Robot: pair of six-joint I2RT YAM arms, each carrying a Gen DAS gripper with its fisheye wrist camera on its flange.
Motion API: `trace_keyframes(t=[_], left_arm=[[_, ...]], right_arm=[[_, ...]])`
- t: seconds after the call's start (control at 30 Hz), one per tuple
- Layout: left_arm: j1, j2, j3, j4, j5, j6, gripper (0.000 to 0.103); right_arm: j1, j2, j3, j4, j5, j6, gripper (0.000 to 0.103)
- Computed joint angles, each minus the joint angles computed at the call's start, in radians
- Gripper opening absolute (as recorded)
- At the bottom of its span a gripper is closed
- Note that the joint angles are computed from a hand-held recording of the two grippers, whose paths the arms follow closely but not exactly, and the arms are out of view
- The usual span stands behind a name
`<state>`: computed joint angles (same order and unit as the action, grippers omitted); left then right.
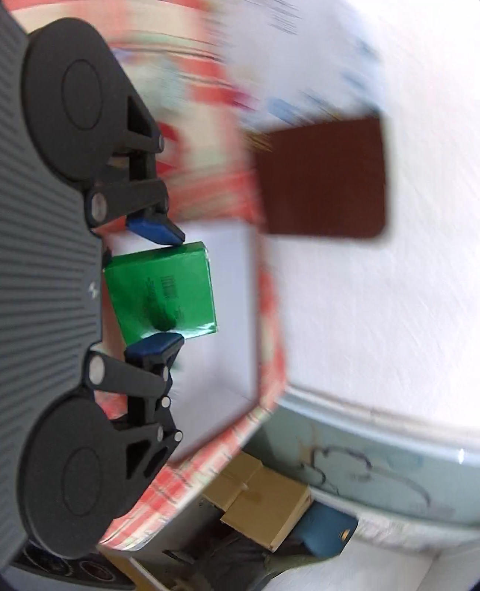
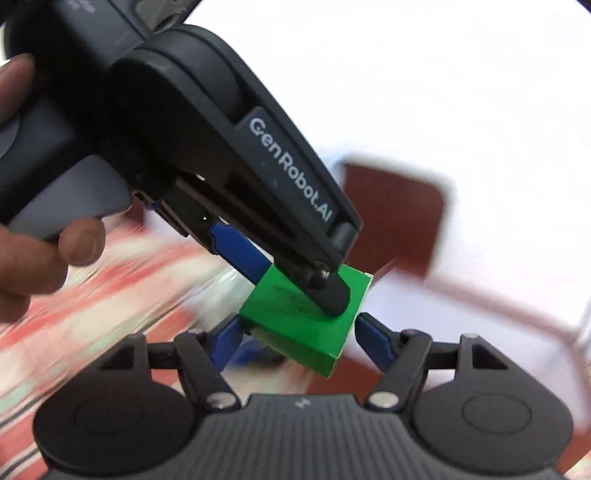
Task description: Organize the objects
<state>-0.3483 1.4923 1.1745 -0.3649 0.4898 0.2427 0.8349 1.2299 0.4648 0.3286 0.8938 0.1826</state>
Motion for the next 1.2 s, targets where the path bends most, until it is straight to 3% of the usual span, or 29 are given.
trace_keyframes(t=[0.1, 0.17, 0.23, 0.33, 0.5, 0.6, 0.7, 0.83, 0.9, 1.0, 1.1, 1.2], left_arm=[[-0.123, 0.162, 0.106, 0.089, -0.095, -0.001, 0.056], [-0.174, 0.279, 0.185, 0.099, -0.166, -0.032, 0.058], [-0.196, 0.325, 0.208, 0.107, -0.237, -0.073, 0.057], [-0.122, 0.24, 0.096, 0.183, -0.132, -0.097, 0.058], [0.122, 0.032, -0.149, 0.309, 0.049, -0.103, 0.06], [0.279, 0.009, -0.24, 0.306, 0.002, -0.012, 0.061], [0.436, 0.103, -0.275, 0.293, -0.102, 0.074, 0.061], [0.615, 0.261, -0.278, 0.359, -0.163, 0.082, 0.062], [0.693, 0.272, -0.335, 0.477, -0.068, 0.091, 0.065], [0.724, 0.257, -0.427, 0.621, -0.03, 0.129, 0.067], [0.728, 0.267, -0.415, 0.623, -0.011, 0.112, 0.07], [0.745, 0.288, -0.418, 0.652, 0.025, 0.113, 0.072]], right_arm=[[-0.215, -0.01, -0.006, 0.025, -0.108, -0.035, 0.073], [-0.357, 0.059, 0.041, -0.034, -0.228, -0.011, 0.086], [-0.42, 0.12, 0.059, -0.043, -0.253, 0.024, 0.087], [-0.427, 0.033, -0.039, 0.003, -0.275, 0.09, 0.087], [-0.249, -0.279, -0.307, 0.159, -0.155, 0.185, 0.086], [-0.102, -0.33, -0.366, 0.222, -0.111, 0.181, 0.086], [0.009, -0.159, -0.292, 0.254, -0.124, 0.18, 0.081], [0.048, 0.184, -0.074, 0.216, -0.235, 0.215, 0.064], [0.055, 0.327, 0.07, 0.133, -0.254, 0.215, 0.058], [0.039, 0.509, 0.277, -0.011, -0.178, 0.175, 0.053], [0.02, 0.688, 0.505, -0.183, -0.102, 0.045, 0.051], [-0.015, 0.772, 0.571, -0.219, -0.136, -0.066, 0.058]])
